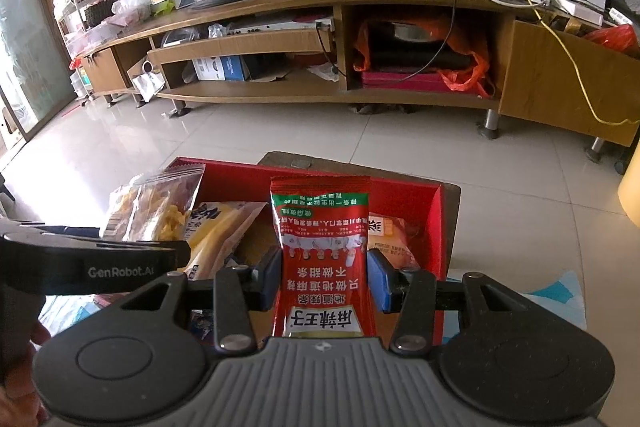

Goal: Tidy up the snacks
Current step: 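Open both tools to release the waffle pack and red pack in the box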

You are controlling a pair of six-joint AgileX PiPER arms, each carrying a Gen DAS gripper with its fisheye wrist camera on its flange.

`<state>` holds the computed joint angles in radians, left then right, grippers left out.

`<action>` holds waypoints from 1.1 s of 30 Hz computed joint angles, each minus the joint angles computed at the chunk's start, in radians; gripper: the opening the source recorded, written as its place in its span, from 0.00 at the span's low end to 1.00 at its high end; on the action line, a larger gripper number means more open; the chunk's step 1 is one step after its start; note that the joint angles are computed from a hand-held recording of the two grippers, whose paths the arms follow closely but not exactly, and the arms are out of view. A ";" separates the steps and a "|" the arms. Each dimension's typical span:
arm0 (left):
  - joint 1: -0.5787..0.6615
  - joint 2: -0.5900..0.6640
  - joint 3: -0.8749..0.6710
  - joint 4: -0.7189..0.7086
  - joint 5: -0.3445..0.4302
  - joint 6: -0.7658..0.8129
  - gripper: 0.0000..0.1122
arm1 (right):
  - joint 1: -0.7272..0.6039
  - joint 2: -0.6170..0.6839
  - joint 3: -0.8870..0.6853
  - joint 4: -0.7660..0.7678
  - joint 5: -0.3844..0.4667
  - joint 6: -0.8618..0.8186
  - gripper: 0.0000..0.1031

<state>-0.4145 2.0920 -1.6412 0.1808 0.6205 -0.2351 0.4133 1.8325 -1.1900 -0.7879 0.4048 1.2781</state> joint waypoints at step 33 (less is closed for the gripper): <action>0.009 -0.094 0.100 0.010 -0.051 -0.023 0.85 | 0.022 -0.036 0.006 -0.012 0.041 0.003 0.48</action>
<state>-0.4054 1.9981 -1.5407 0.1906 0.5696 -0.2576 0.4350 1.7962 -1.1842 -0.7996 0.4456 1.2810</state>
